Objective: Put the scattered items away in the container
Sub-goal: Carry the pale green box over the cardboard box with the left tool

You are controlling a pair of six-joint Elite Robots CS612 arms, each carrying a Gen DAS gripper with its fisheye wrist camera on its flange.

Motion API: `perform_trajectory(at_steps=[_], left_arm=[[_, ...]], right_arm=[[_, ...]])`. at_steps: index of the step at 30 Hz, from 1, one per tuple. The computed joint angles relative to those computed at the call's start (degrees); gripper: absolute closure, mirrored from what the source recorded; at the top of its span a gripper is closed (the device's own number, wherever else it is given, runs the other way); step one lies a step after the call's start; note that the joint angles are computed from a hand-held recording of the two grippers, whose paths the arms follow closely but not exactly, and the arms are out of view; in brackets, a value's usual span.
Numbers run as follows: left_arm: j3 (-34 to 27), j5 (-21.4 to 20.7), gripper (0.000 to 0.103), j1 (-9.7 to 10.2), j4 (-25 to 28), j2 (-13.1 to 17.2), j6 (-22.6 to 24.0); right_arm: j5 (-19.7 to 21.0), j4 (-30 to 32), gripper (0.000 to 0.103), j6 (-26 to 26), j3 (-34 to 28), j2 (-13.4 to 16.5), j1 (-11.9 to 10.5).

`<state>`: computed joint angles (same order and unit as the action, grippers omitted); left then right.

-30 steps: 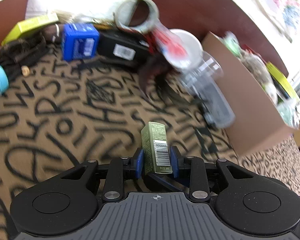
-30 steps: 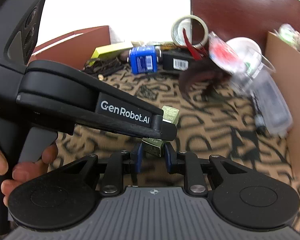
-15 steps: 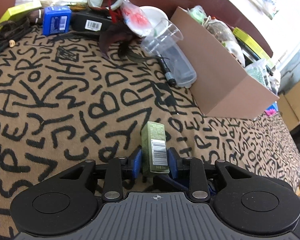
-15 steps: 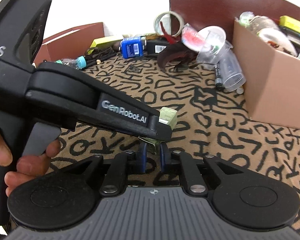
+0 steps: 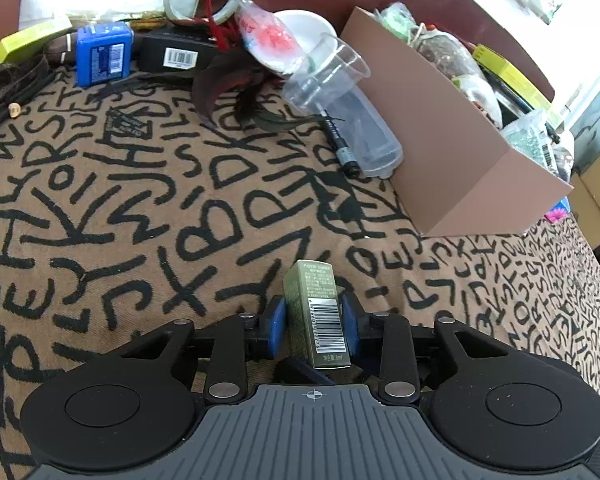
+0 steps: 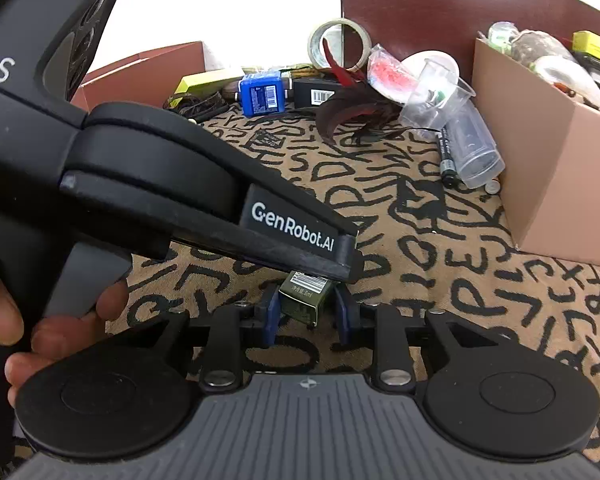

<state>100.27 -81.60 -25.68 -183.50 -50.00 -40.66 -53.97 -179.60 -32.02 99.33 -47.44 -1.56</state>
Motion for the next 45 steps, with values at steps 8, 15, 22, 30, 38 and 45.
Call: perform_trajectory(at_steps=[8, 15, 22, 30, 38, 45], left_arm=[[-1.69, 2.92, 0.074, -2.01, -3.56, -0.74, 4.24], [-7.11, 4.54, 0.074, -3.29, -6.16, 0.33, 9.2], [-13.52, 3.3, 0.074, -3.47, -5.51, 2.94, 12.61], [-20.17, 1.38, 0.073, -2.54, -1.49, 6.07, 14.8], [-23.63, -0.01, 0.073, -1.36, 1.88, 8.27, 14.96], [-23.59, -1.23, 0.071, -1.01, 1.73, 8.9, 14.21]], right_arm=[[2.33, -8.04, 0.071, 4.77, 1.3, -1.19, -2.26], [2.32, -17.1, 0.071, 9.68, -0.55, -1.09, -4.03], [0.42, -20.41, 0.071, 13.5, -4.14, 0.23, -4.98], [-0.79, -19.84, 0.071, 18.8, -9.11, 2.94, -5.03], [-0.96, -16.93, 0.071, 20.41, -12.56, 5.08, -4.68], [-0.63, -15.84, 0.071, 19.82, -12.61, 5.52, -4.58]])
